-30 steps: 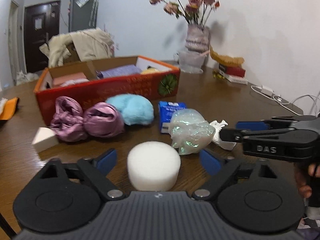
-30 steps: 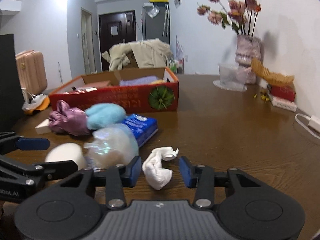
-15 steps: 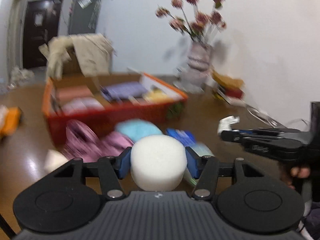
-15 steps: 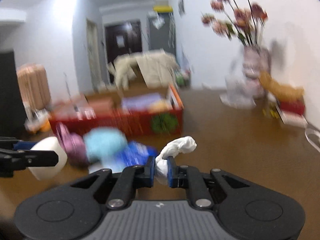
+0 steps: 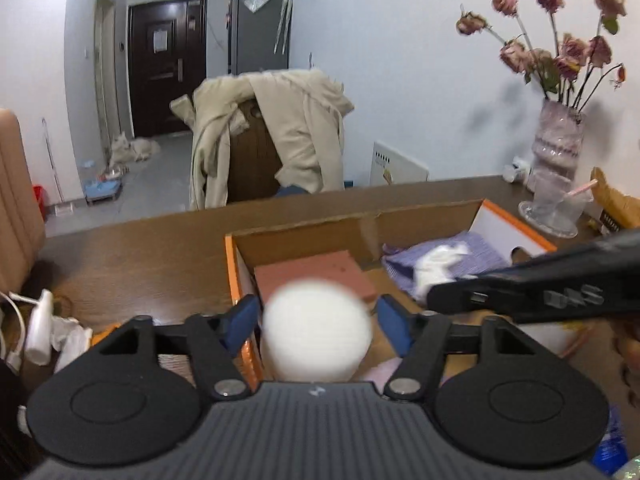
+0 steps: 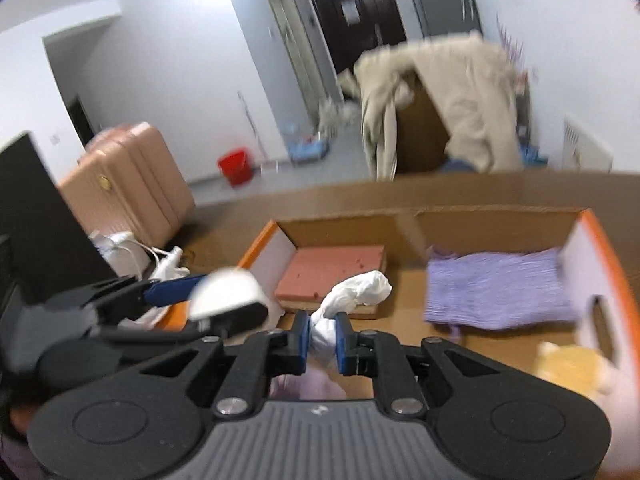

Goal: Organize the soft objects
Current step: 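Carry the white sponge into the box with the left gripper while the right carries the tissue in, then grasp the white foam wedge with the left gripper while the right grasps the clear plastic bag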

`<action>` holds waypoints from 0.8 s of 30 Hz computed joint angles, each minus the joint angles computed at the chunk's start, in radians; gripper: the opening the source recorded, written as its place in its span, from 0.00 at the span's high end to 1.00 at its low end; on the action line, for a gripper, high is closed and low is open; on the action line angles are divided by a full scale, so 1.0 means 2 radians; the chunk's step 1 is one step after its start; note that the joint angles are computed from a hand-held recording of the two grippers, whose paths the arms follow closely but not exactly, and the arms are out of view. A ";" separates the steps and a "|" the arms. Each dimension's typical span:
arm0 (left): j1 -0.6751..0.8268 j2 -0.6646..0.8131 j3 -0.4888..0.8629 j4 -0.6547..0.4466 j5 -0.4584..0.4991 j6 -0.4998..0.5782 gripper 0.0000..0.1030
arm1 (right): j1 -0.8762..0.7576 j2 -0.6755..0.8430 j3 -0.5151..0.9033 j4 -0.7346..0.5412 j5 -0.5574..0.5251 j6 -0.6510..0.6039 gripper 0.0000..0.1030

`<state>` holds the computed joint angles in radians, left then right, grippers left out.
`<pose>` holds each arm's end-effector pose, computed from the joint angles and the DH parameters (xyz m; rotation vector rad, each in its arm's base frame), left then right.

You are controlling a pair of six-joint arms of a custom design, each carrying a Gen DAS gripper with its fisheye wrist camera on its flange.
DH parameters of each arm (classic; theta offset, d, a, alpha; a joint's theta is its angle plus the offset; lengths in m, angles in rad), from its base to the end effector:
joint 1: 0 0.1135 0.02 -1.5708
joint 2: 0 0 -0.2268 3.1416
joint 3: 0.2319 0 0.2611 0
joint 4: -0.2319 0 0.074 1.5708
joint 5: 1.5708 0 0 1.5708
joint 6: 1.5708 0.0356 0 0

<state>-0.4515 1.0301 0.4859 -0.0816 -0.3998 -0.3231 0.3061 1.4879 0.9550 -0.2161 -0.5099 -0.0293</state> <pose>0.2205 -0.0915 0.1652 -0.0834 2.1391 -0.0116 0.3071 0.1153 0.1906 -0.6405 2.2211 0.7310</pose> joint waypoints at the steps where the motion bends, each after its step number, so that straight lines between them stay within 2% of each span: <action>1: 0.012 0.001 -0.005 0.009 0.016 0.001 0.29 | 0.008 0.030 0.023 0.000 0.006 0.008 0.84; 3: 0.028 -0.028 -0.031 0.017 0.038 0.003 0.24 | 0.015 0.076 0.062 -0.010 0.007 0.017 0.78; 5: 0.033 -0.065 -0.049 0.005 0.039 -0.003 0.22 | 0.016 0.093 0.063 0.008 -0.004 0.022 0.53; 8: 0.036 -0.133 -0.074 -0.027 0.043 -0.013 0.22 | 0.012 0.076 0.032 0.034 -0.025 0.007 0.50; 11: 0.015 -0.185 -0.080 -0.076 0.020 -0.014 0.21 | 0.007 0.023 -0.005 0.046 -0.009 0.011 0.50; 15: -0.055 -0.255 -0.081 -0.146 -0.049 -0.029 0.18 | -0.027 -0.116 -0.084 0.035 -0.008 -0.009 0.46; 18: -0.116 -0.312 -0.086 -0.196 -0.084 -0.080 0.16 | -0.055 -0.250 -0.149 -0.005 0.001 -0.041 0.40; 21: -0.200 -0.318 -0.078 -0.240 -0.141 -0.114 0.16 | -0.100 -0.400 -0.206 -0.088 -0.012 -0.068 0.39; 24: -0.292 -0.329 -0.074 -0.299 -0.201 -0.165 0.16 | -0.177 -0.563 -0.252 -0.206 -0.050 -0.104 0.36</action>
<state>-1.0349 0.3730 0.3381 -0.6797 -0.8018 -0.6539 -0.0489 0.3617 0.4505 -0.6278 -0.6105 -0.2382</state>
